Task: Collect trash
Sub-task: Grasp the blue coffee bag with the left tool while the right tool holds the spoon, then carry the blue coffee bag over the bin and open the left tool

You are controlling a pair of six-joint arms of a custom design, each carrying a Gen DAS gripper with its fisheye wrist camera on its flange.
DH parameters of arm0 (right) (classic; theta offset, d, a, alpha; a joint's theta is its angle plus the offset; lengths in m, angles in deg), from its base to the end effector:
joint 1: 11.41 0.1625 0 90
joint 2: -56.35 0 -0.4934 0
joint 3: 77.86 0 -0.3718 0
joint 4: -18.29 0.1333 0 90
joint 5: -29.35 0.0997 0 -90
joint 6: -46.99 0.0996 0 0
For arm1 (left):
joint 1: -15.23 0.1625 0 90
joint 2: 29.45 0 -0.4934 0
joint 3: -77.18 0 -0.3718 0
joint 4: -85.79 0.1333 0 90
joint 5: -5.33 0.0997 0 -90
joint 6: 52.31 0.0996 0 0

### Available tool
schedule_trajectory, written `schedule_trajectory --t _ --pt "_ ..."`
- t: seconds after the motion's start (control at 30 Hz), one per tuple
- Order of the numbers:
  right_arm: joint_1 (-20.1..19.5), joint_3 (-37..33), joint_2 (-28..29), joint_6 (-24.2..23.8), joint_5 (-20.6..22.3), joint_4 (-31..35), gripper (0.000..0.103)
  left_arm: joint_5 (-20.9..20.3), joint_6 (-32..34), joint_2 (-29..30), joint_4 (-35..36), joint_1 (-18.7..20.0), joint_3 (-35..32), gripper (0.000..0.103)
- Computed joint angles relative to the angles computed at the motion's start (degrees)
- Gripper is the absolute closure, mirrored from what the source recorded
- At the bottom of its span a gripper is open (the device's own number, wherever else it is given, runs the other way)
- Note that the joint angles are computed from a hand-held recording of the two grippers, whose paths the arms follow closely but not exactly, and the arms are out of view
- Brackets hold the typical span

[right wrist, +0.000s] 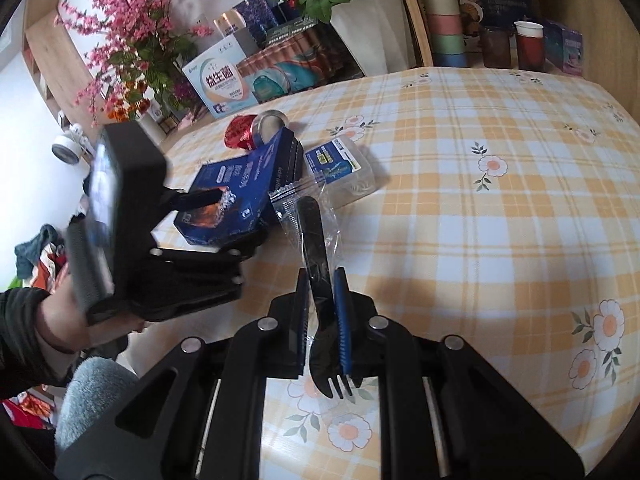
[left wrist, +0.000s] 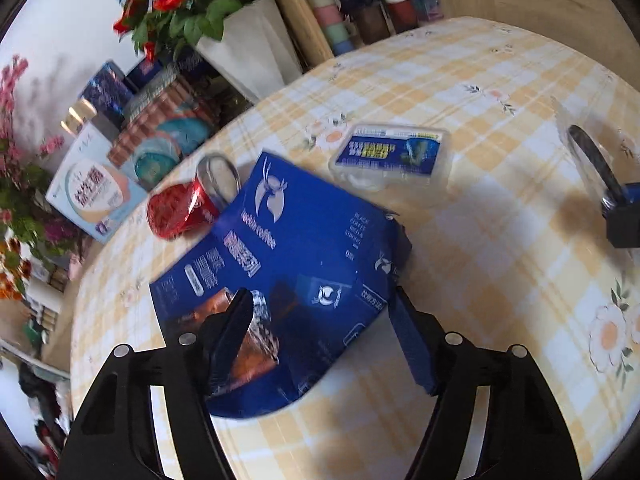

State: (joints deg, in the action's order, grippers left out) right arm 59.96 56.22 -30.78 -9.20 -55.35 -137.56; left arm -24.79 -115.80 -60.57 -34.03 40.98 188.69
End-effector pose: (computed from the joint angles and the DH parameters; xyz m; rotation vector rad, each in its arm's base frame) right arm 0.0057 -0.4293 0.3221 0.9800 -2.8107 0.4772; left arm -0.3633 -0.4189 -0.0578 0.5211 1.8662 -0.5778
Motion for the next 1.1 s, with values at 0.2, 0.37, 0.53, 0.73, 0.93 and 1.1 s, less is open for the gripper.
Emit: schedule_trajectory --t 0.2,0.37,0.53,0.73,0.93,1.1 --pt "-1.3 -0.2 -0.8 -0.8 1.7 1.5 0.087 -1.9 8.6 -0.5 -4.6 0.9 0.1 0.049" --pt "-1.7 -0.3 -1.4 -0.8 2.4 1.7 0.087 -1.1 11.1 -1.7 -7.0 -1.0 2.2 0.084" --pt "-1.6 -0.1 -2.4 -0.9 3.2 2.3 0.087 -1.9 10.0 -7.2 -13.0 -3.6 6.0 0.089" --pt "-0.9 0.7 -4.4 -1.3 4.2 3.4 0.087 -3.9 3.9 -14.5 -16.1 -6.7 10.0 0.094" --pt "0.0 1.4 -6.4 -1.0 4.7 4.7 0.087 -5.6 -2.6 -18.6 -17.2 -10.4 13.9 0.095" --pt "0.6 2.6 -8.8 -0.8 5.0 5.7 0.087 -6.7 -7.5 -20.3 -18.4 -13.6 16.5 0.095"
